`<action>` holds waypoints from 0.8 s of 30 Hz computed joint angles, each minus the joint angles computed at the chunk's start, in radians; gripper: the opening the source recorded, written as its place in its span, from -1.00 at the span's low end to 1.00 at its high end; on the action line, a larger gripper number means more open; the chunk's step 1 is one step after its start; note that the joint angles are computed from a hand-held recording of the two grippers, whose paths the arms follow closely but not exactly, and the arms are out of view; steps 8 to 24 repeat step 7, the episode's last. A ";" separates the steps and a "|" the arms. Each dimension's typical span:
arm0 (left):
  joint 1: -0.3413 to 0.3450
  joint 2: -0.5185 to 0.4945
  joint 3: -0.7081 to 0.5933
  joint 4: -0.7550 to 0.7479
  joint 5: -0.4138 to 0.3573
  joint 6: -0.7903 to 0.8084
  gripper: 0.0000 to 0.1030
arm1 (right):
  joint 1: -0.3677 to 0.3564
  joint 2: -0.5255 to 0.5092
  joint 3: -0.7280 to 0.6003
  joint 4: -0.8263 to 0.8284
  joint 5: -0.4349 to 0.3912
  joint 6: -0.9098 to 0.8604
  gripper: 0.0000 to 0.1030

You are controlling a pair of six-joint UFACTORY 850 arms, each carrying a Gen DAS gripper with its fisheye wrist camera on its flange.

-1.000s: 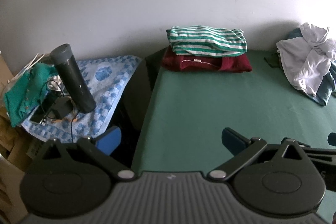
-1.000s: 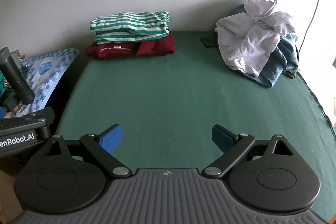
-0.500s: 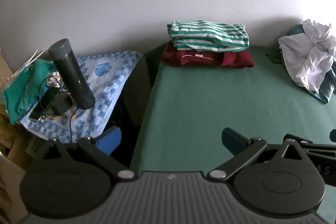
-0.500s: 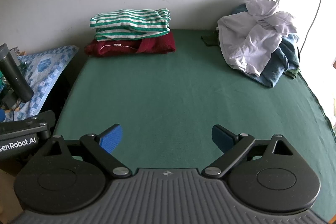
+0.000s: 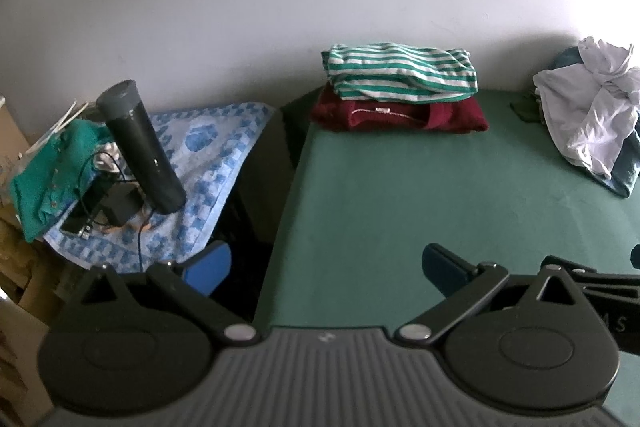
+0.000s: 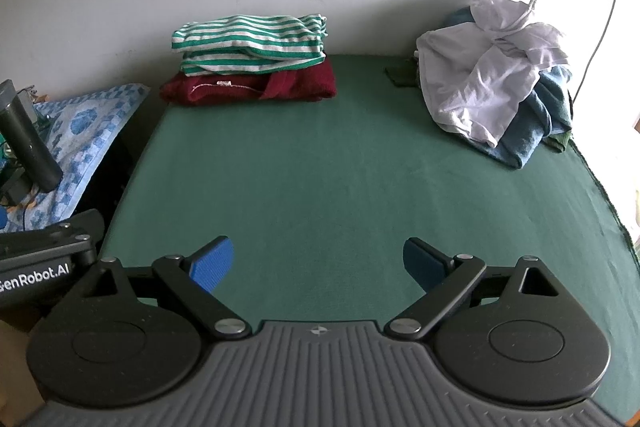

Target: Fold clothes

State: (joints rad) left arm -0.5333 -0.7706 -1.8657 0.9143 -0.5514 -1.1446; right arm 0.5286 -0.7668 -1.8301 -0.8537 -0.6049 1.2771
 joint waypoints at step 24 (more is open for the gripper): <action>-0.003 0.007 0.014 0.040 0.008 -0.030 0.98 | 0.002 -0.004 -0.006 0.000 -0.007 0.002 0.83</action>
